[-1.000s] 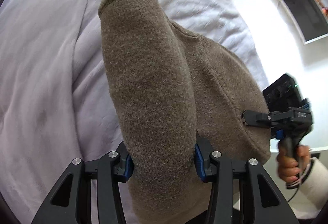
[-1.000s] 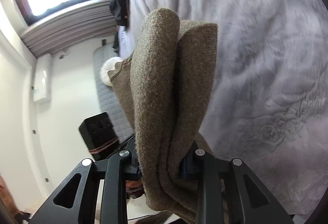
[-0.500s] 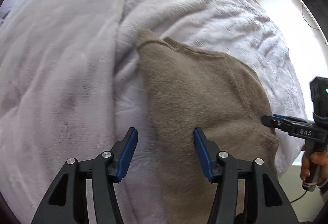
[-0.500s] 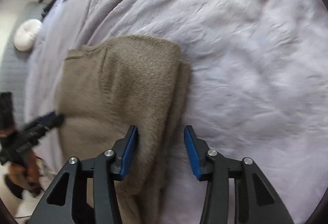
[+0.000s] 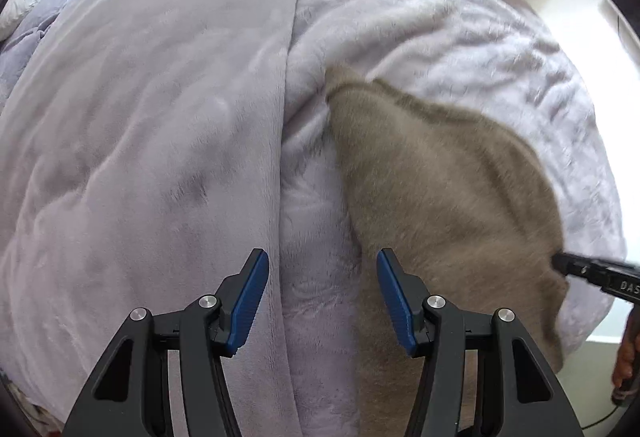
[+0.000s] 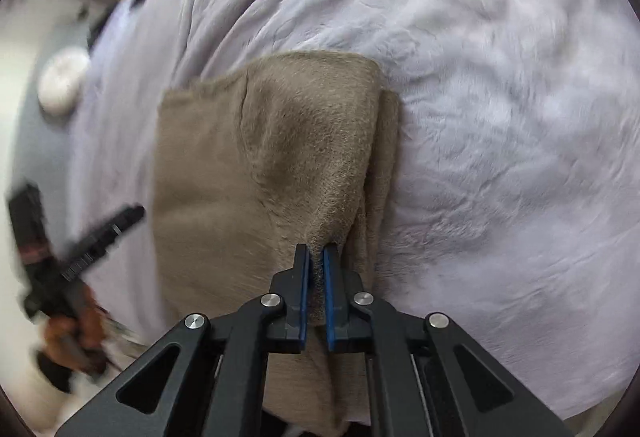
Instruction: Fold small clothes
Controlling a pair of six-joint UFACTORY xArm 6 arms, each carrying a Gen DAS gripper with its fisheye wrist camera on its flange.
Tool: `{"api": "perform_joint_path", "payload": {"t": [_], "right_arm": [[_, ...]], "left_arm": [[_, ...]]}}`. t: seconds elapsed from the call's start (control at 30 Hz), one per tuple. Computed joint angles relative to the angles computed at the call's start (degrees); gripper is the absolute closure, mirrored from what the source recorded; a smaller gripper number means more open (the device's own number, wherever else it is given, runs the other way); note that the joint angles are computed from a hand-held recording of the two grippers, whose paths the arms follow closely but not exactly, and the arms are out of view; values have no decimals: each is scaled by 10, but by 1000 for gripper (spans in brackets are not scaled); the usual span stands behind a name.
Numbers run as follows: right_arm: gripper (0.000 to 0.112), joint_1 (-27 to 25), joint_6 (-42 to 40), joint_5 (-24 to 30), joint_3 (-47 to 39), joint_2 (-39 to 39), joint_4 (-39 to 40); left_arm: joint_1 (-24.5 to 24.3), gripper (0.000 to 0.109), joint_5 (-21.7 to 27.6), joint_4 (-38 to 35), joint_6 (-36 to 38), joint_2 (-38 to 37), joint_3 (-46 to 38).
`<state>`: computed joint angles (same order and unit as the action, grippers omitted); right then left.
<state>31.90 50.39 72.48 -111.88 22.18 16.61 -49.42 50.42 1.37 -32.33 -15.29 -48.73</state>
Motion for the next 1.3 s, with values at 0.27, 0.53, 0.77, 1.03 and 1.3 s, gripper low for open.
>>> {"api": "perform_joint_path", "payload": {"t": [0.27,0.53,0.77,1.03,1.3], "right_arm": [[105,1,40,-30,74,-24,7],[105,21,82,-12,66,-55,-10],[105,50,55,2,12,-31,-1],[106,54,57,-3,60,-29,26],[105,55,53,39,15,-10,20]], "left_arm": [[-16,51,57,18,-29,-11,28],[-21,51,49,-11,-8,-91,42],[-64,51,60,-62,31,-52,33],[-84,51,63,-84,18,-67,64],[-85,51,80,-81,7,-72,58]]}}
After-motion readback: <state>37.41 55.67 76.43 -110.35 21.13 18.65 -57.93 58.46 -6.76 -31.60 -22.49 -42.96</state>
